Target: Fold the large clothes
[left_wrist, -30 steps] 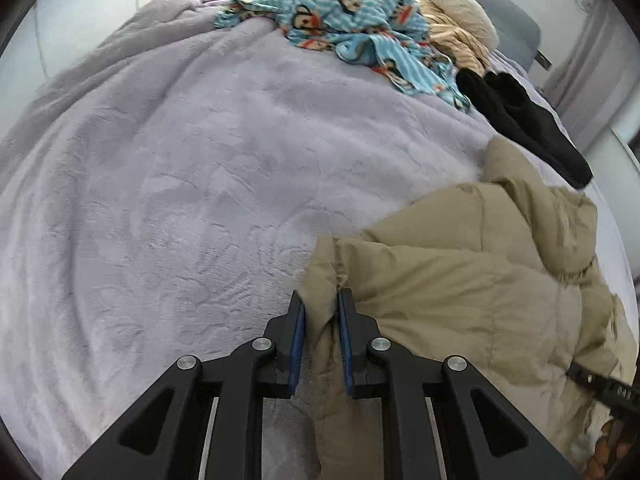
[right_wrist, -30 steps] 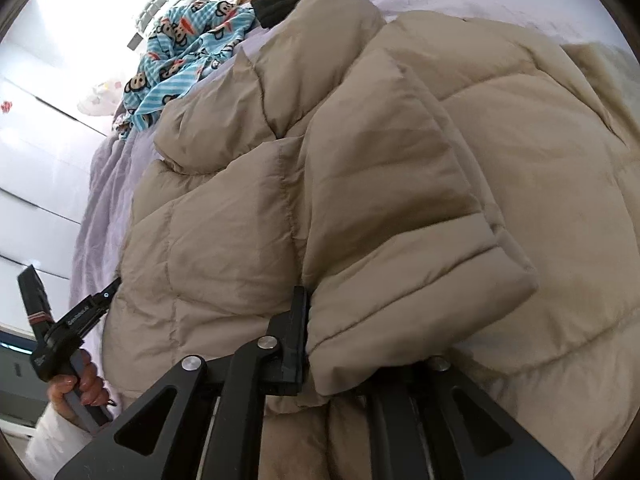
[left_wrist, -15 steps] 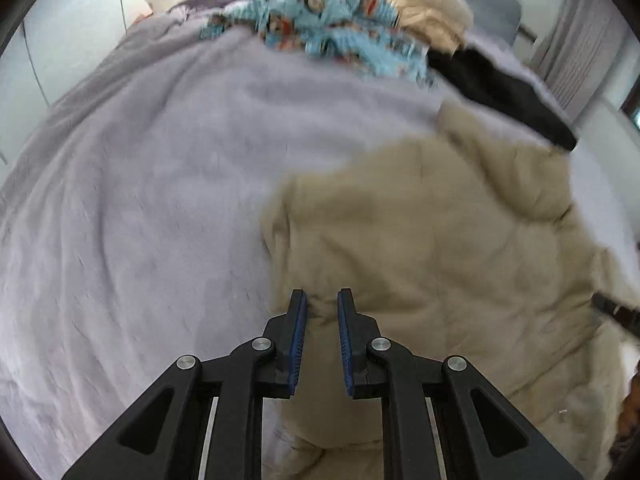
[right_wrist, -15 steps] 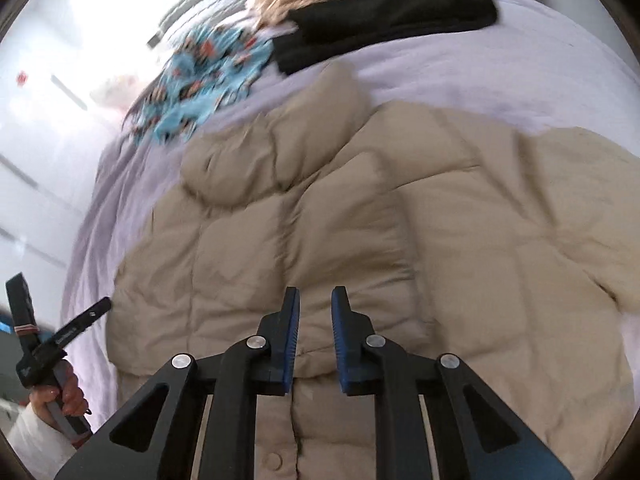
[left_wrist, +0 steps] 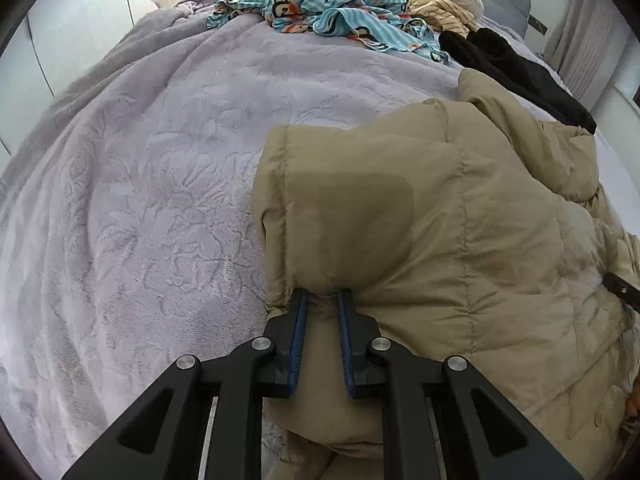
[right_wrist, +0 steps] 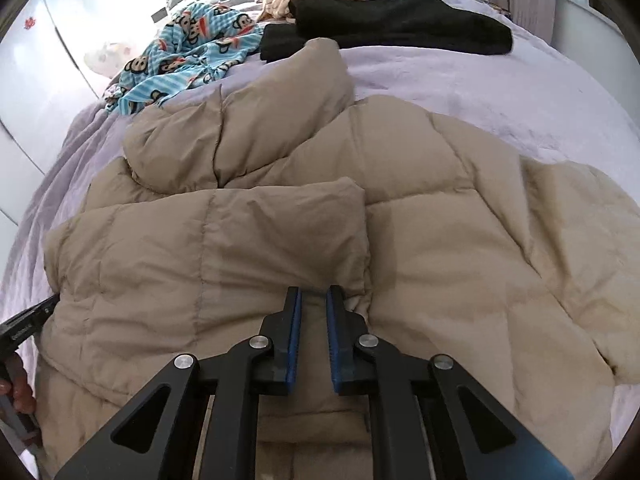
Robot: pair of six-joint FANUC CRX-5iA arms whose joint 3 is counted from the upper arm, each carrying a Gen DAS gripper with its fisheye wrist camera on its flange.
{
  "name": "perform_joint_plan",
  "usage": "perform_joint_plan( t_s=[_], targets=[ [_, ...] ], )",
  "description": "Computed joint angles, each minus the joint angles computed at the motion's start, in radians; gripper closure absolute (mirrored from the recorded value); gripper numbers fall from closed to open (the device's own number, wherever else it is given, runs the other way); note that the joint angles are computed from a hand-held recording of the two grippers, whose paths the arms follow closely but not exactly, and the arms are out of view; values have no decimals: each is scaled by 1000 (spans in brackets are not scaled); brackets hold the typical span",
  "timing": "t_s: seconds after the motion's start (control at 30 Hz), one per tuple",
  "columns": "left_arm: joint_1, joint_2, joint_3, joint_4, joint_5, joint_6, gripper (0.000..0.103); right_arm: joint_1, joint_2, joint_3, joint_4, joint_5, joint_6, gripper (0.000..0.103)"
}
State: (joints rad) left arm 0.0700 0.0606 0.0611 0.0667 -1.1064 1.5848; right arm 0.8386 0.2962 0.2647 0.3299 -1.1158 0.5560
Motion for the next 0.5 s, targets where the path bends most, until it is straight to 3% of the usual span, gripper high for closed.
perform_joint_plan(
  t_s=[0.07,0.13,0.3,0.37,0.43,0.5],
  targets=[
    [-6,3,29,-20,-35,18,85,-7,-13,2,-19,-19,-22,91],
    [-18,5,66,-47,-72,37,85,-15,-38,-7,-36,-55,-65,84],
    [-65,-1,130,-64,-159,47,85,-21,-145,-74,-97,-65,-125,82],
    [-92,-4,144,-62,-182,55,85,-17,-188,-101,-120,-65,-144,74],
    [-131,3,165,-53,-214,72,85,-12,-233,-135,-145,-61,-176,58],
    [-177,8,179,-47,-239,105,85,-9,-281,-175,-168,-53,-212,57]
  ],
)
